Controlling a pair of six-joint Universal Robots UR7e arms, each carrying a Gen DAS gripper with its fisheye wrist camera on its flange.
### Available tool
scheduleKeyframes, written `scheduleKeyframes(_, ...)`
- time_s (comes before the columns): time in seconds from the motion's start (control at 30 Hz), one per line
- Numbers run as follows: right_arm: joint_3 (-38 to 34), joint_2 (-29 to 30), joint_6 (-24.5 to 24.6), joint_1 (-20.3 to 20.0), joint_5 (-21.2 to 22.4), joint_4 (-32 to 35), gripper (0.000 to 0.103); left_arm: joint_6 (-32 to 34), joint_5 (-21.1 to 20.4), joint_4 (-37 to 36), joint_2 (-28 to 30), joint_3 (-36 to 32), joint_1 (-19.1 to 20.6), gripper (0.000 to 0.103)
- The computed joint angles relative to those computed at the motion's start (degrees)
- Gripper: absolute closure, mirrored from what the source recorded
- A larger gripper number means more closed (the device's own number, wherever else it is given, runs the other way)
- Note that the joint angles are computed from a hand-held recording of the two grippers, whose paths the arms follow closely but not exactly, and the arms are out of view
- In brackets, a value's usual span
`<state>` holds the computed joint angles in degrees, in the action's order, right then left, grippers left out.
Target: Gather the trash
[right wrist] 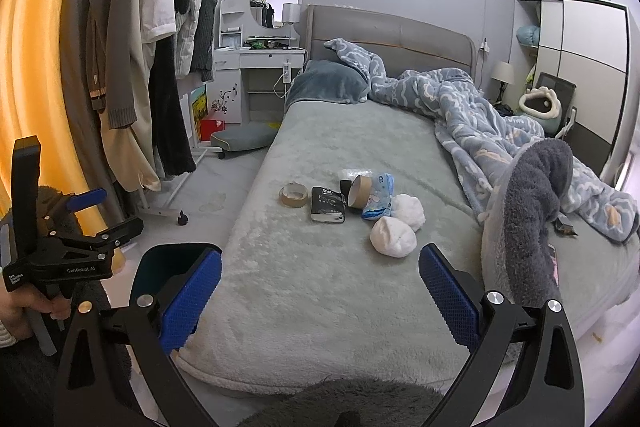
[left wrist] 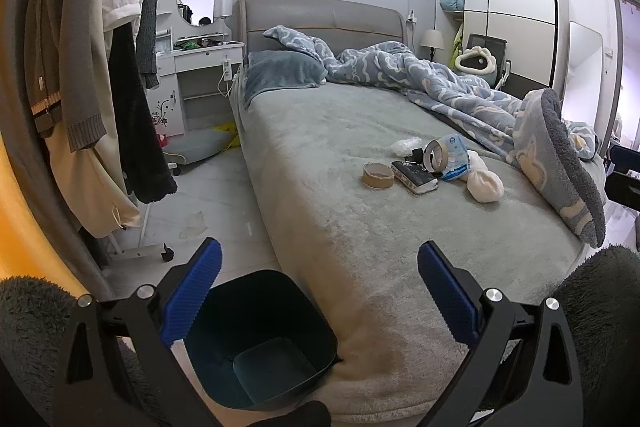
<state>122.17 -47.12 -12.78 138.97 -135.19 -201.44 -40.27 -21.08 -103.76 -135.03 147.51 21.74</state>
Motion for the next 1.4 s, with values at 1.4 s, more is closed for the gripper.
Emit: scheduleKeyframes(1.4, 0.26, -0.25, 0.38, -0.13, 0.08, 0.18, 0.003, -0.81, -0.67, 0.11, 0.31, 0.52, -0.46, 0.003)
